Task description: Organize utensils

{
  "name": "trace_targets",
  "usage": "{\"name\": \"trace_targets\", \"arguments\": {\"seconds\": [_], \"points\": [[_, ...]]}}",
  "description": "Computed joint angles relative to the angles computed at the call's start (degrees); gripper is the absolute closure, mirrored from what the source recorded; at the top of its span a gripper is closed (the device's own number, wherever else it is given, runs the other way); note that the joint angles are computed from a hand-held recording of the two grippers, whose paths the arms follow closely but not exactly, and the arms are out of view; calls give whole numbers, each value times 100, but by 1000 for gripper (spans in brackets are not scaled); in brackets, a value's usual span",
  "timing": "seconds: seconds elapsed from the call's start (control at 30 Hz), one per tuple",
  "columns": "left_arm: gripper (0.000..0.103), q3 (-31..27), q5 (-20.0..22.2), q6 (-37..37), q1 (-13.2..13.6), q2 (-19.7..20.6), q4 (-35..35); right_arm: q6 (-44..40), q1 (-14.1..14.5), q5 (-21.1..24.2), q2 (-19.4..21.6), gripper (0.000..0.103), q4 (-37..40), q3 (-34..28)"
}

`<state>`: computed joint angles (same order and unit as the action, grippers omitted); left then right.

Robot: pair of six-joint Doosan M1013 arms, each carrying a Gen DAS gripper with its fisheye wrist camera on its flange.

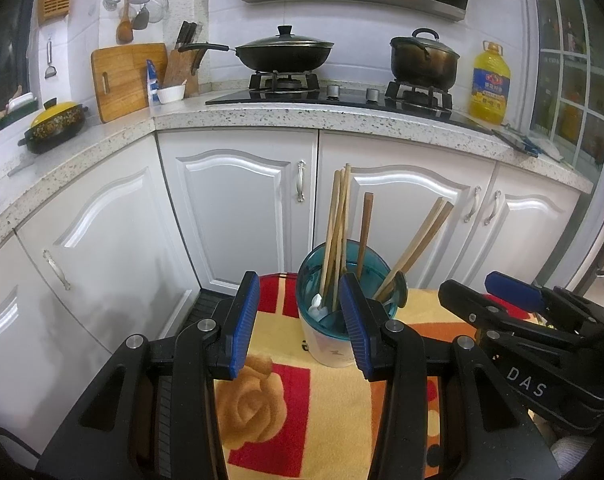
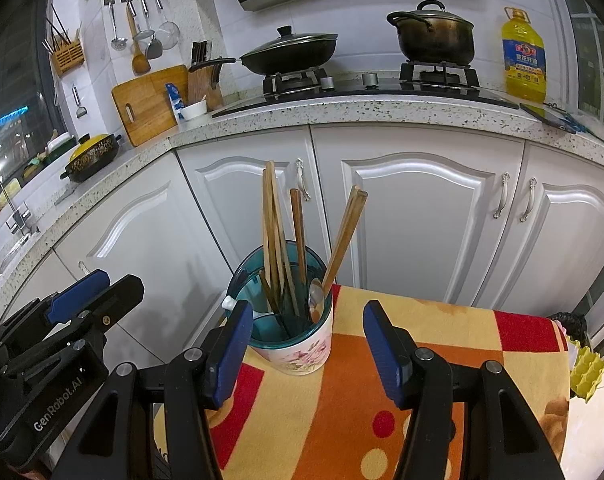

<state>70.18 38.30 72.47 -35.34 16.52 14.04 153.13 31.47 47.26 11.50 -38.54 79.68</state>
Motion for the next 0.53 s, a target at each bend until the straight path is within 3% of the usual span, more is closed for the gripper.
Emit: {"name": "trace_targets", "arguments": {"seconds": [0.53], "points": [[62,-42,-69,436,53,78,-465,-151,-70,-7,11,47,222,24]]}}
